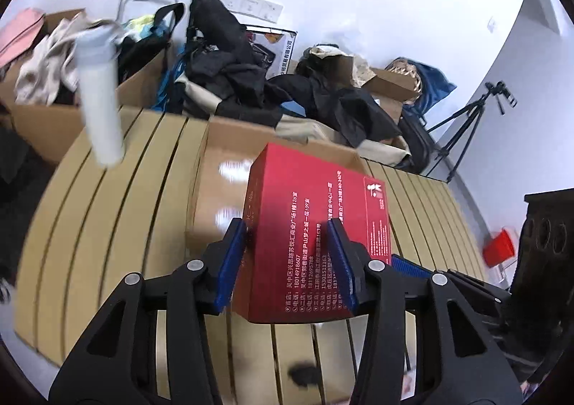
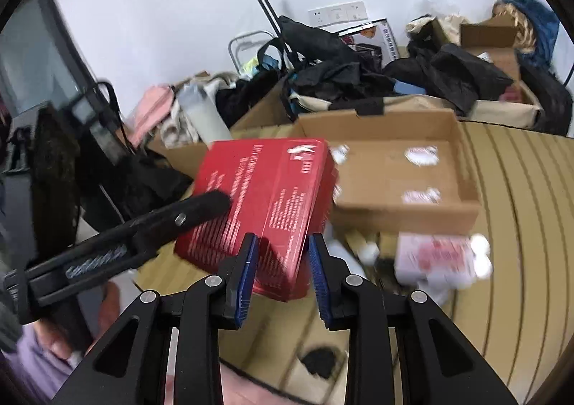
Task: Organize objects
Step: 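Grasp the red box with the right tool and place it in the cardboard tray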
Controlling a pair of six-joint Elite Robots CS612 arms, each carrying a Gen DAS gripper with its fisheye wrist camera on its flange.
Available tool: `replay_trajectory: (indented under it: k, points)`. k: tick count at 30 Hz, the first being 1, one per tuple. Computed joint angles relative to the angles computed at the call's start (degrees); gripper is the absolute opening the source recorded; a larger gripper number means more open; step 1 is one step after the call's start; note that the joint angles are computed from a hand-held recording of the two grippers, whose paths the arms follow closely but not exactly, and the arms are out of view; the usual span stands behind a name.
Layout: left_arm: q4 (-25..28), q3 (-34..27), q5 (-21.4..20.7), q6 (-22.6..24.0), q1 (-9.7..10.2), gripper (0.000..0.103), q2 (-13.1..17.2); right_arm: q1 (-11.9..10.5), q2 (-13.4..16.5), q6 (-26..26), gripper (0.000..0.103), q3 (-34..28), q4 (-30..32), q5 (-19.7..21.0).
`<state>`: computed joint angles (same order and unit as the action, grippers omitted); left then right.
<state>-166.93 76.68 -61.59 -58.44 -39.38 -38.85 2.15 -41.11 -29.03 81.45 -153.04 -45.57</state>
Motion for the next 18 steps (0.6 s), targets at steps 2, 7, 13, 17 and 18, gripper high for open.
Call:
replay_trajectory:
  k: [2, 7, 13, 17, 18]
  points:
    - [3.0, -4.1, -1.9, 0.3, 2.05, 0.042, 1.8, 1.4, 2.3, 3.1, 0.032, -4.9, 0.4, -2.4]
    - [10.8, -13.0, -6.6, 1.7, 6.63, 0.041, 7.5, 4.3, 10.7, 7.3, 0.032, -20.8, 10.0, -7.0]
    - [23.3, -23.6, -8.5, 4.0, 9.74, 0.041, 14.9, 7.5, 22.8, 8.0, 0.032, -40.7, 22.6, -14.5]
    - [20.0, -22.8, -10.2, 5.1, 10.18, 0.046, 15.2, 8.0, 28.3, 9.6, 0.032, -49.8, 30.5, -13.9]
    - [18.3, -22.0, -9.9, 6.4, 9.97, 0.048, 14.7, 8.0, 28.2, 9.4, 0.032, -49.5, 29.6, -14.0]
